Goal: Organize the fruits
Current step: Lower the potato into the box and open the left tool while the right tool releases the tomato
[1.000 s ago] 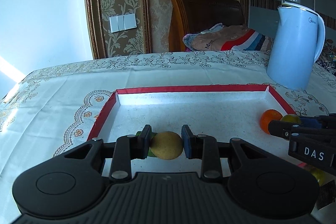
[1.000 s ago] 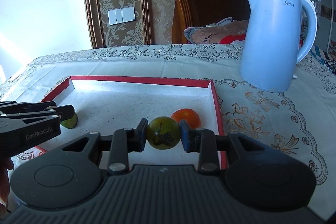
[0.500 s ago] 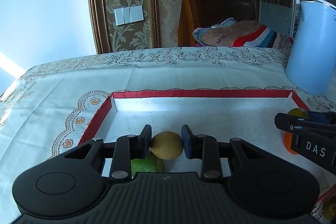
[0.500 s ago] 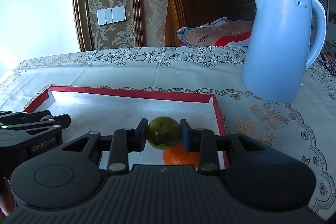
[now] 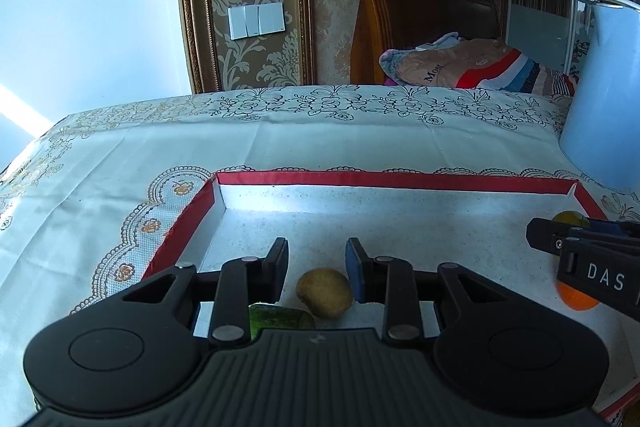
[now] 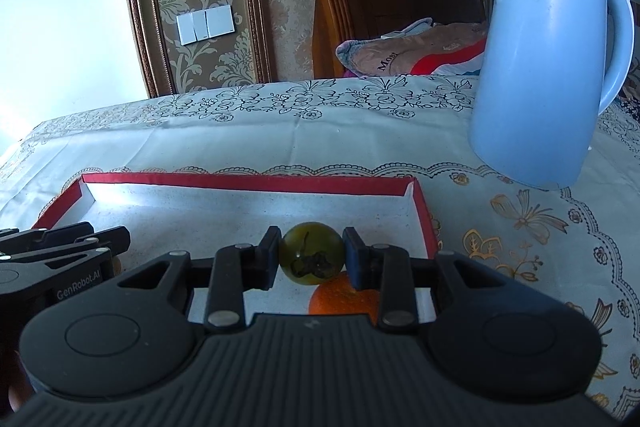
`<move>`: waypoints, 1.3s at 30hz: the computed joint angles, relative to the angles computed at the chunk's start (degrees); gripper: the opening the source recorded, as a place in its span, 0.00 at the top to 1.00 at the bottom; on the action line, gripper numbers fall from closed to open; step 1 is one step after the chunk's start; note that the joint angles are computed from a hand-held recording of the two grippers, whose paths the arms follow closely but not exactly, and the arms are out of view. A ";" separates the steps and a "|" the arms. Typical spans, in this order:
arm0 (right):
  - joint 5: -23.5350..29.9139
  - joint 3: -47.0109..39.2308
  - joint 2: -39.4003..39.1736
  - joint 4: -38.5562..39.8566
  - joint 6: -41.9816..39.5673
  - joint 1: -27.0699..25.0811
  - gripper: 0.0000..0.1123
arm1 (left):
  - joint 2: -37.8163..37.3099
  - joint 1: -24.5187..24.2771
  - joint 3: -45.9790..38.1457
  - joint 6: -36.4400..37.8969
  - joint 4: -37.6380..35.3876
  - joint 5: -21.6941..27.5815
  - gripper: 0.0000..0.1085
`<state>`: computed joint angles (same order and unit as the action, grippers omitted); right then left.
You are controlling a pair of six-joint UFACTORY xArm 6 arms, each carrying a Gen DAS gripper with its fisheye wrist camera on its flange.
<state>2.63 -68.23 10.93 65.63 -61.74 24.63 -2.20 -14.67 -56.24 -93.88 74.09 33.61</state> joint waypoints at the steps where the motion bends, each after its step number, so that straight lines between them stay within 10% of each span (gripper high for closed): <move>1: 0.05 -0.01 -0.05 0.27 -0.20 -0.02 0.72 | -0.04 0.12 0.04 -0.05 -0.28 -0.24 0.72; 39: 1.53 6.94 -9.41 20.55 -20.00 0.28 0.42 | -9.29 -2.77 8.10 -3.45 0.68 2.01 0.72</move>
